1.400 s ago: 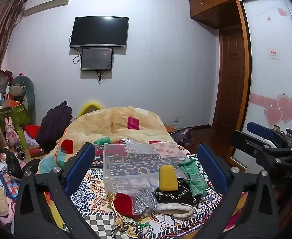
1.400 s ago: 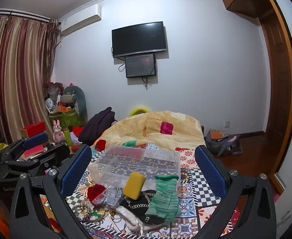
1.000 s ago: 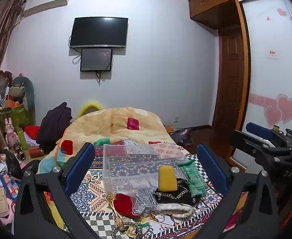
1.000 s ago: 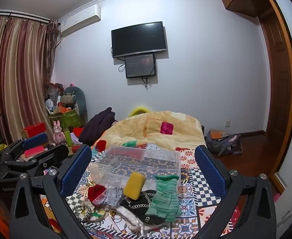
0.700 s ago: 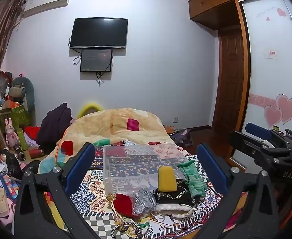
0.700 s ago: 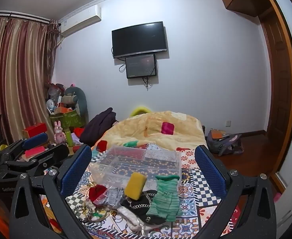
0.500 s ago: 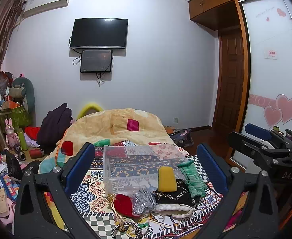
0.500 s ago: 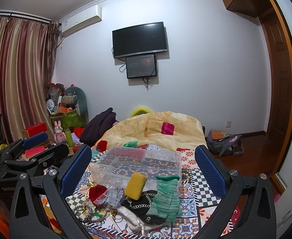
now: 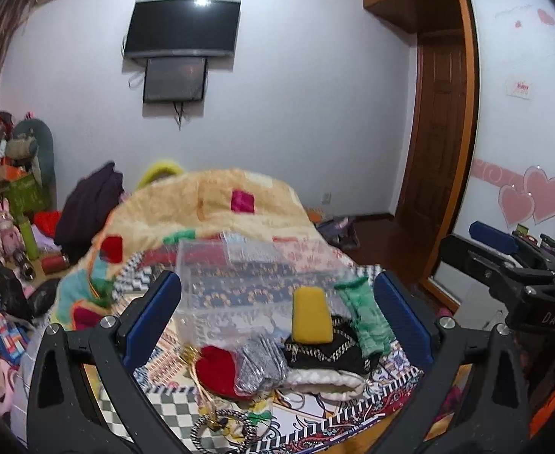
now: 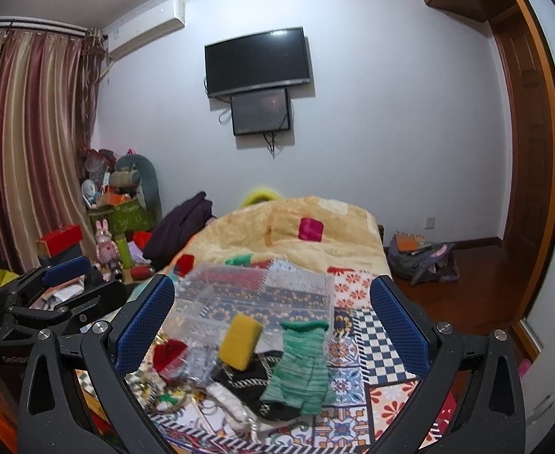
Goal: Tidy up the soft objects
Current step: 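Grasp the yellow sponge with the left gripper while the right grasps the green glove, drop both in box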
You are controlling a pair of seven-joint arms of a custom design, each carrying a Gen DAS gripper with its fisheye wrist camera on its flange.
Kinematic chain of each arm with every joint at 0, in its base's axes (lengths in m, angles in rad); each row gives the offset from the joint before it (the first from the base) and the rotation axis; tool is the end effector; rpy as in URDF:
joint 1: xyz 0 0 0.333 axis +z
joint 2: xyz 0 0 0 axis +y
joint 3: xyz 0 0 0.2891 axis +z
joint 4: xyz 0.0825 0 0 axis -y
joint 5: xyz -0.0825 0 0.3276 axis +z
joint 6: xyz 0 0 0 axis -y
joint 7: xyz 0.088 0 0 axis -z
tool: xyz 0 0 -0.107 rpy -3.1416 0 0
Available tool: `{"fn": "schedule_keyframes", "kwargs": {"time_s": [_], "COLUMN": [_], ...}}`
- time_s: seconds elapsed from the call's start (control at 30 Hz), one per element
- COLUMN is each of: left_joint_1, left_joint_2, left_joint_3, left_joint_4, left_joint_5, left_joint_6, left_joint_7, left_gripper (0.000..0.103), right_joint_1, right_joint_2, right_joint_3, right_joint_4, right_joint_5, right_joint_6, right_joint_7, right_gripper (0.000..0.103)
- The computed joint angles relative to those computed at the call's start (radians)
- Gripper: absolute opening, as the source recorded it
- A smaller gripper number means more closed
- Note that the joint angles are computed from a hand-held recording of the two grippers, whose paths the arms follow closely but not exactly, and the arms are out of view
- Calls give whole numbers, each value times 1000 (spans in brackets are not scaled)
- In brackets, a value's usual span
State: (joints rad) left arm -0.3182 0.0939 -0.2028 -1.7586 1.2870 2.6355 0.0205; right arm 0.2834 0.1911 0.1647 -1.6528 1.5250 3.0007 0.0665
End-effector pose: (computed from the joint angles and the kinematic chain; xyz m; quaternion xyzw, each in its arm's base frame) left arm 0.4929 -0.3049 0.5717 -0.6176 0.5558 -0.4142 0.3716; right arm 0.5647 0.1816 0.5626 -0.6860 0.4033 -0.2576 0.5481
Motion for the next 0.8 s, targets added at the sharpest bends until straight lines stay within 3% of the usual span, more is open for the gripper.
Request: {"fn": "schedule_keyframes", "kwargs": {"time_s": [0.17,0.3,0.5,0.67,0.73,0.8], "left_joint_1": [-11,-30,-42,-42,-42,-49], "left_joint_2": [108,217,311,342,348,344], "left_joint_3": [10,26,55,74,77,87], "left_joint_4": [74,168,233,233,225,213], "left_joint_5": [-109,-249,-421,-532,-565,-585], "left_joint_6": [1,-6,29,89,116,131], "left_joint_7": [106,258,387,460,489,501], "left_gripper": [102,85,73,57,42,39], "right_joint_1": [-2,-3,-28,-96,-99,-106], "right_joint_2": [64,117,194,235,261,269], "right_joint_3": [-13,-36,-76,-33,-22,-11], "right_joint_4": [15,29,93,146,185,195], "right_joint_5": [-198,-420,-660,-724,-761,-780], "right_joint_6": [1,-40,-189,-323,-361,-381], "right_joint_7": [183,410,695,779,811,815], "right_gripper": [103,99,79,57,48,37]}}
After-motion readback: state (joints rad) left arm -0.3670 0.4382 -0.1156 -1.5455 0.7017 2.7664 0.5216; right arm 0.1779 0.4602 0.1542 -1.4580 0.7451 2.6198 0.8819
